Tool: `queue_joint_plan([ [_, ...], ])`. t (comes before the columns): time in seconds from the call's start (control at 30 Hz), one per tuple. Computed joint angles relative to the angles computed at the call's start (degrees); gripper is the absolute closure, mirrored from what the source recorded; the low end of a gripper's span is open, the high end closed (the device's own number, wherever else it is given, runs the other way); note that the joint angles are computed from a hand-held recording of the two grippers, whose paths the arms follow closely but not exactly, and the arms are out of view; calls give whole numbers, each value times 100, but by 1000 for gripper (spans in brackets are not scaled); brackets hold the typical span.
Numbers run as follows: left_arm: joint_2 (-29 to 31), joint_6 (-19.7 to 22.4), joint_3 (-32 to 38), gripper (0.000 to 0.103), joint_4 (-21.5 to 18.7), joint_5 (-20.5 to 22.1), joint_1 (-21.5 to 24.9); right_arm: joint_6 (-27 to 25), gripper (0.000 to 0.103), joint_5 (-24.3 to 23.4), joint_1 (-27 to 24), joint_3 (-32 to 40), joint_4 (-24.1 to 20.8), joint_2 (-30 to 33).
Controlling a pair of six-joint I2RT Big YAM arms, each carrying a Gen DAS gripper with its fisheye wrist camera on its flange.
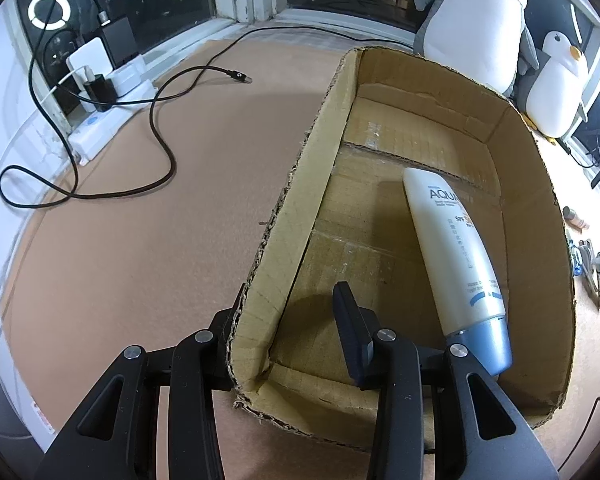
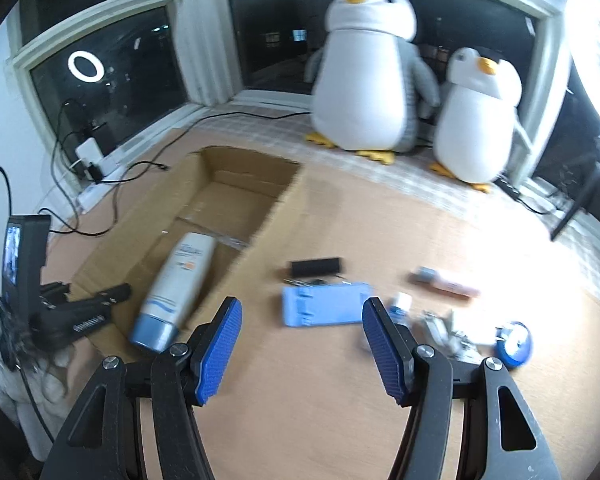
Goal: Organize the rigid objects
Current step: 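Move the right gripper back toward the patterned lighter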
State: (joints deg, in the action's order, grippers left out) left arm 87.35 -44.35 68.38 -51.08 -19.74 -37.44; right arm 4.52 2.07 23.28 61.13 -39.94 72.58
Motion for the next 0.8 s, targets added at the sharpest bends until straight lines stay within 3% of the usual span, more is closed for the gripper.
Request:
queue_joint_plan([
  [0.33,14,20,19,65,-34,-80,-47,-247,44,-67,-702,-273,-75,-229],
  [0.8,8,-7,23,65,-44,-82,-50,-1198,44,-877,-1886,-471,-230,51],
])
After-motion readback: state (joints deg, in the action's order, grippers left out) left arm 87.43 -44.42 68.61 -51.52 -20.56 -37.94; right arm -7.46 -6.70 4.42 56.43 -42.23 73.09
